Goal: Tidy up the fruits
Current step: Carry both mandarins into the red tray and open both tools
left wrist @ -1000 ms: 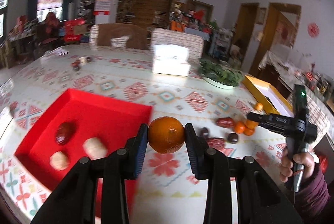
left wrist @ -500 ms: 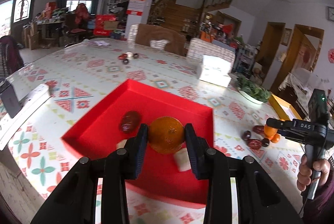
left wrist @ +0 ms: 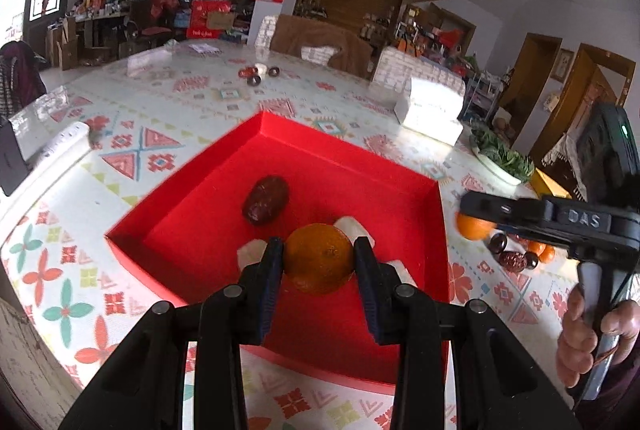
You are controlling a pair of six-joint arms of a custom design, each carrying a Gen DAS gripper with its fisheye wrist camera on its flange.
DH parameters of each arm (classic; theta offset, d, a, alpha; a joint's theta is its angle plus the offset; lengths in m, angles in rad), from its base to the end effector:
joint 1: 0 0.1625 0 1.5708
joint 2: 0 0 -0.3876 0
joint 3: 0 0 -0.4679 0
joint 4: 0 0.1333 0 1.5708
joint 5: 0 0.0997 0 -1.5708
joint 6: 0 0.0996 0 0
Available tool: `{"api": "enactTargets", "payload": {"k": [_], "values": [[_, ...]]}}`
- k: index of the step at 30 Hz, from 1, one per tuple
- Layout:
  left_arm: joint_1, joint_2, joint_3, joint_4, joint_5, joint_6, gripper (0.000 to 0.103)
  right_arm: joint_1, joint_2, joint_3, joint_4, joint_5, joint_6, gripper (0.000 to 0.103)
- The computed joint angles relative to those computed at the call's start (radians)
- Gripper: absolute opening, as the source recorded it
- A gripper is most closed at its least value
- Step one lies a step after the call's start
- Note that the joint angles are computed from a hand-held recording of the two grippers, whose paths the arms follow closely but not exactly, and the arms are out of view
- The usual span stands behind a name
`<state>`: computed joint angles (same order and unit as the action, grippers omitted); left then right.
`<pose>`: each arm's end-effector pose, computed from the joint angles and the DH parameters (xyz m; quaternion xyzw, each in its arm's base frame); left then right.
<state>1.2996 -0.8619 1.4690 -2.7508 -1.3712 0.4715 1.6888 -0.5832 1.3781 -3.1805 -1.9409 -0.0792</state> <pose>-0.0597 -0.7860 0.1618 0.3201 0.8996 -0.2702 0.1232 0.1893 -0.7703 0.0508 0.0163 -0.9053 0.3927 0.1614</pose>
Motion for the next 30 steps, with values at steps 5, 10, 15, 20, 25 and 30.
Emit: {"api": "enactTargets", "payload": {"k": [5,10,15,20,25,30], "values": [[0.001,0.034,-0.031,0.032,0.019,0.005,0.035,0.003,0.087,-0.131,0.091,-0.025,-0.014,0.037],[0.004,0.053,-0.05,0.045,0.031,0.001,0.035,-0.006,0.15,-0.233,0.158,-0.036,-0.006,0.037],[0.003,0.06,-0.057,0.052,0.035,0.002,0.035,-0.008,0.186,-0.292,0.196,-0.047,-0.003,0.038],[0.001,0.062,-0.061,0.053,0.036,-0.011,0.035,-0.006,0.211,-0.328,0.213,-0.056,-0.002,0.039],[0.0,0.046,-0.048,0.037,0.023,-0.018,0.044,-0.001,0.208,-0.323,0.198,-0.051,-0.011,0.04],[-0.009,0.014,-0.014,0.013,0.024,-0.018,0.053,0.01,0.185,-0.287,0.154,-0.057,-0.022,0.044]]}}
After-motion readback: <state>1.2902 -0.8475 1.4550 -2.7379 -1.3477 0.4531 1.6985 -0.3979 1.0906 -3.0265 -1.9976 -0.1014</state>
